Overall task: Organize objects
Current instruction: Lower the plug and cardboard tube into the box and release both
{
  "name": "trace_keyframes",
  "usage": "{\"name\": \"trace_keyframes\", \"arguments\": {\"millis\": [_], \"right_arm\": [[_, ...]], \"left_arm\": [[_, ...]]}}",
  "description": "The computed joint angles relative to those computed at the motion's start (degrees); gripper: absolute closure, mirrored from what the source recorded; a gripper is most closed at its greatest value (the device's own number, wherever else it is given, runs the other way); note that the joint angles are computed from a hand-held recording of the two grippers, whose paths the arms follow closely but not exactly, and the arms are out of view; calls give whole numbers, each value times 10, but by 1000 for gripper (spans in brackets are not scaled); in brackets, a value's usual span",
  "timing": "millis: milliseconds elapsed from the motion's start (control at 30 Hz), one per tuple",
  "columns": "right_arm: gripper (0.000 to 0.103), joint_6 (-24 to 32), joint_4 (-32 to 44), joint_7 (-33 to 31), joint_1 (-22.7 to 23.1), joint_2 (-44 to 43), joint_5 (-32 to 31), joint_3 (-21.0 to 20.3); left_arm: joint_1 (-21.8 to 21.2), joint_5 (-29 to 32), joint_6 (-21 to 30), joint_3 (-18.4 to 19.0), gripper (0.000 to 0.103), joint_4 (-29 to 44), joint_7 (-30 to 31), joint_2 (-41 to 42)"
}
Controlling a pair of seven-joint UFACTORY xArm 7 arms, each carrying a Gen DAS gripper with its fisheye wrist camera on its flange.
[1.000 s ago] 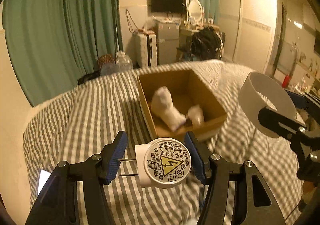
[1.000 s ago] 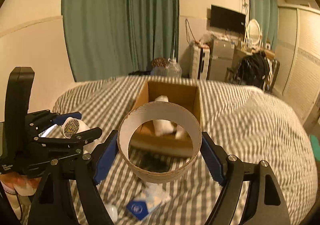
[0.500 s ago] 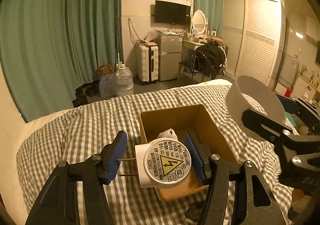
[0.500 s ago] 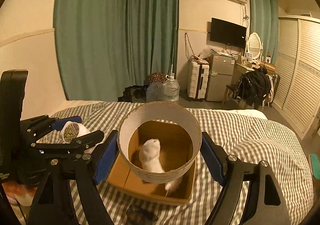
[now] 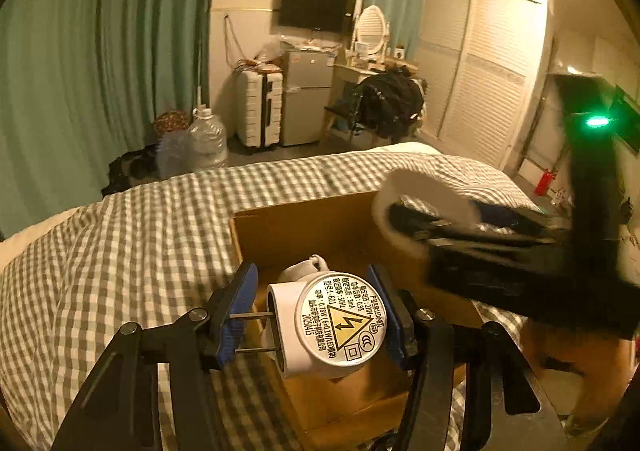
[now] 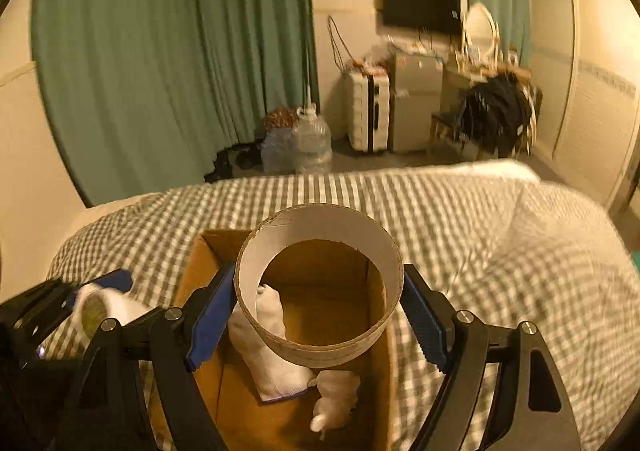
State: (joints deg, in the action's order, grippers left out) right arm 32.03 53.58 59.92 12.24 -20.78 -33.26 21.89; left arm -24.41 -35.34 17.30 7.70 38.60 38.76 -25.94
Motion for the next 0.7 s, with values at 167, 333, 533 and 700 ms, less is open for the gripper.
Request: {"name": "trace_keyframes", "arguments": {"millis": [167,333,533,700], "right_arm": [[24,4,13,22,-6,42,-16,-3],[24,-3,5,37,2,45,-26,-21],[14,-93,-45,13,10,7,58,-62],[12,-81,-62,-8,-4,-43,97,-47]], "left_arm": [[-20,-28,-5,12,53,6,24,14],[-38,-71,-6,22,53,7,74,16],[-17,-62,29,-6,46,2,70,11],[-8,-45,21,-19,18,-18,52,-29]]}}
